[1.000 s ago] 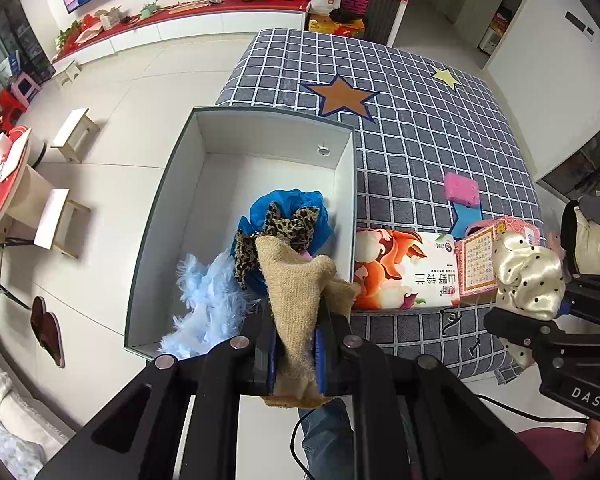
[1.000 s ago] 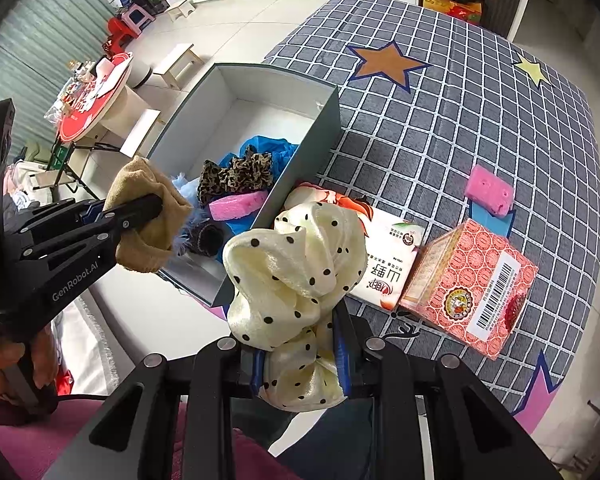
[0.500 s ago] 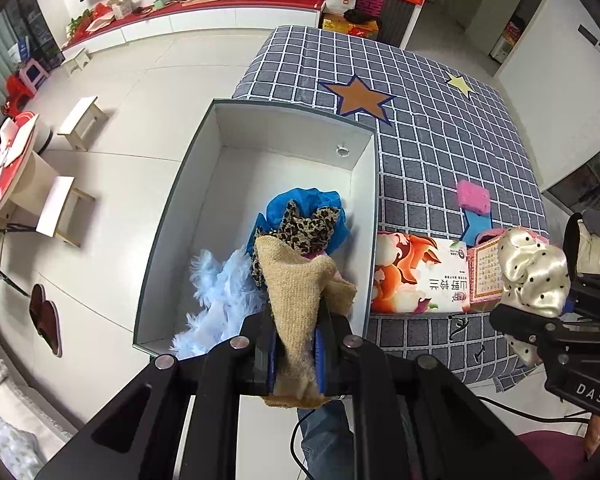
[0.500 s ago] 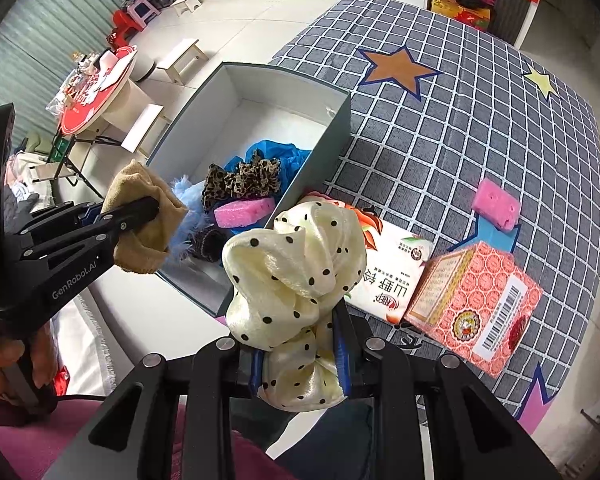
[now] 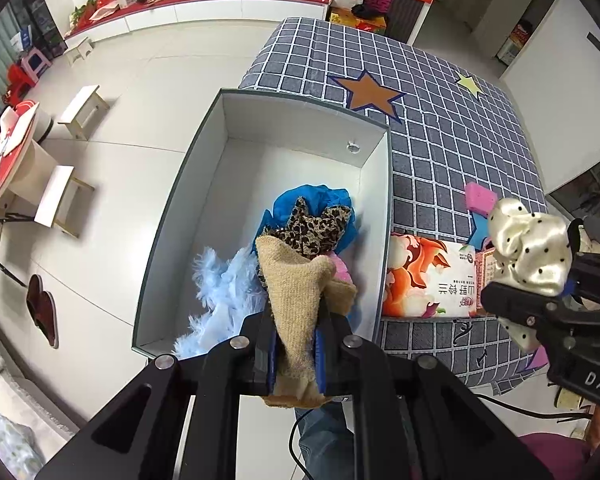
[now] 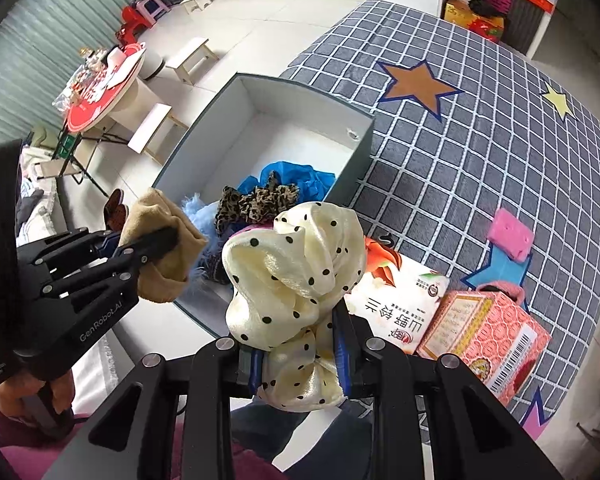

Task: Organize soft objects
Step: 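Carry the beige glove and polka-dot scrunchie over the white box with both tools, then open both tools to drop the glove and scrunchie into the box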

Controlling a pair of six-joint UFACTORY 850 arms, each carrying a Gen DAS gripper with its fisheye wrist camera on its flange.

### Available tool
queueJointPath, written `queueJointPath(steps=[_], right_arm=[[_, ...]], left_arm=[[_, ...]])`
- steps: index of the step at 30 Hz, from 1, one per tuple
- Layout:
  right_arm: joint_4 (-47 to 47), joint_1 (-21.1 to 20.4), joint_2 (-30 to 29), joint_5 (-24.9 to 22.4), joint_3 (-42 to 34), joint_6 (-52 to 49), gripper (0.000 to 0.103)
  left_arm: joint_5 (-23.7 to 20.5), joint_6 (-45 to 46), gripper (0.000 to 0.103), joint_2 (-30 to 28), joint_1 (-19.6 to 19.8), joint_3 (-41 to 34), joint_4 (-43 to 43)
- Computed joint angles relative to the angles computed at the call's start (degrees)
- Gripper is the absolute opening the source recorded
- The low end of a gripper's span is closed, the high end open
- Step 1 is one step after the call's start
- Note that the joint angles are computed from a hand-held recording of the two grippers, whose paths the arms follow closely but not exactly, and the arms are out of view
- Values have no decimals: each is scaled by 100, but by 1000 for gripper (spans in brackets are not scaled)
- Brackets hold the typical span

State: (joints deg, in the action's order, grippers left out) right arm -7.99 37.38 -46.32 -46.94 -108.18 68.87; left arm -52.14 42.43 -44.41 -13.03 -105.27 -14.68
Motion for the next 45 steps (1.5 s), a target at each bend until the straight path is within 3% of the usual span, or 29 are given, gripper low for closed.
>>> queueJointPath(steps=[9, 29, 31, 33, 35, 36, 40, 45], right_arm=[[173, -163, -237, -124, -366, -347, 28], [718, -548, -1329, -685, -2115, -1187, 28], [745, -577, -1492, -818, -2403, -1262, 28], [795, -602, -1622, -933, -2640, -1356, 33], [765, -613, -1749, -1083, -2879, -1372, 52], [703, -612, -1815, -1152, -3020, -1357, 57], [724, -651, -1894, -1224, -3194, -1354, 57], [747, -675, -1826, -1194, -3107, -1289, 57]], left_arm=[[-135, -247, 16, -276, -25, -364, 136], [-464, -761, 19, -1033, -121, -1371, 522], [-482, -775, 24, -1058, -124, -1412, 514], [-495, -812, 49, -1075, -131, -1447, 551], [-452, -817, 71, -1045, -131, -1418, 540], [-439, -803, 76, -1030, -122, -1408, 504], [-582, -881, 81, -1096, -91, -1529, 390], [-755, -1058, 103, -1241, -28, -1743, 237]])
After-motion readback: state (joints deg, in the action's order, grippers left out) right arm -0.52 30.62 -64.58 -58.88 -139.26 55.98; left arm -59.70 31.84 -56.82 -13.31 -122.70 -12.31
